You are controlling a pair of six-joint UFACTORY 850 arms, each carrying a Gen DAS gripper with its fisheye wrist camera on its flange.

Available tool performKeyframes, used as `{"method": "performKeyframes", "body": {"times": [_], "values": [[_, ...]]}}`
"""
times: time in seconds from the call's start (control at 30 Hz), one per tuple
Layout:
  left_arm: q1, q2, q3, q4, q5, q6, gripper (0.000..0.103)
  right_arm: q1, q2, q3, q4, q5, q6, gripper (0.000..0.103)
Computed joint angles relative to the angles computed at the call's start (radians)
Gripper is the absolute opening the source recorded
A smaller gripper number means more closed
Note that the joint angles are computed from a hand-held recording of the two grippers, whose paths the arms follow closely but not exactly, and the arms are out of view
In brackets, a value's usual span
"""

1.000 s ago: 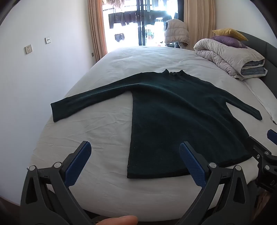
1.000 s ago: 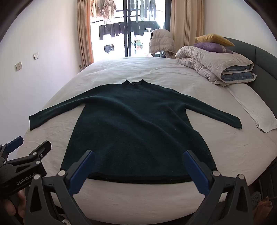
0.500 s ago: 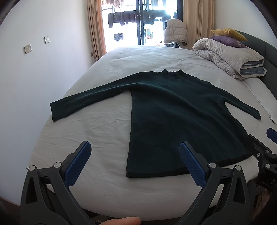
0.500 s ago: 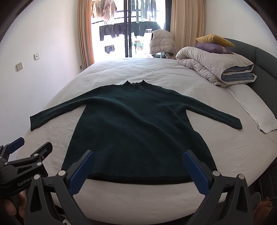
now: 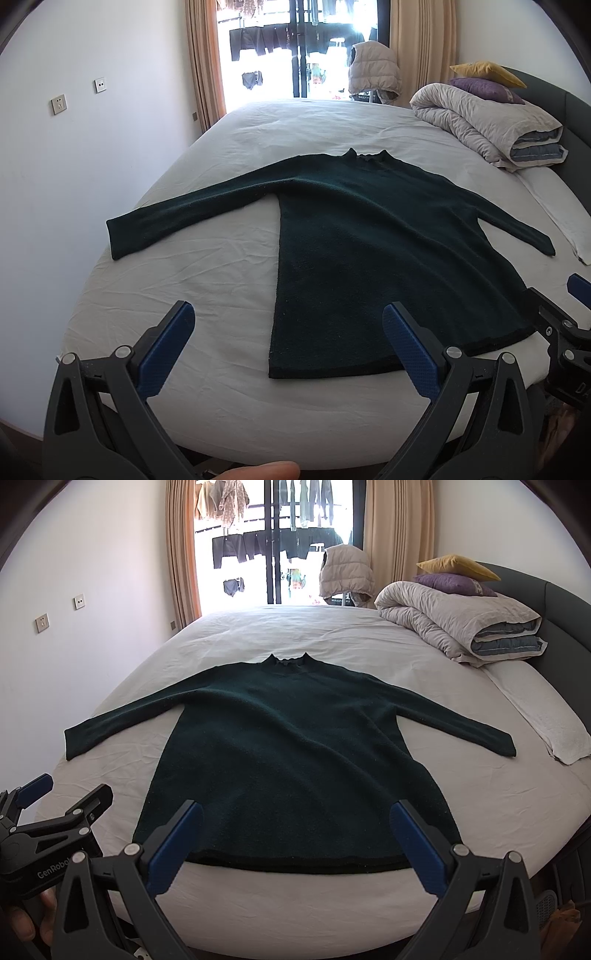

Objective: Fold small clothes

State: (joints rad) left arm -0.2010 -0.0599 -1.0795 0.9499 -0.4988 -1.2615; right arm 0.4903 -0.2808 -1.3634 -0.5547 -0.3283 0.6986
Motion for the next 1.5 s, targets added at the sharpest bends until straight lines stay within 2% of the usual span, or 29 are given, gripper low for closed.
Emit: {"method": "performKeyframes", "body": {"times": [1.37, 1.5], "values": [[0.001, 0.001, 0.006, -0.023, -0.011, 0.002, 0.103, -0.002, 0.003, 0.010, -0.009, 0.011, 0.011, 0.103], [0.013, 0.006, 0.014, -0.046, 0.015, 0.013, 0.103, -0.004, 0.004, 0.015, -0.012, 0.017, 0.013, 0.103]]}}
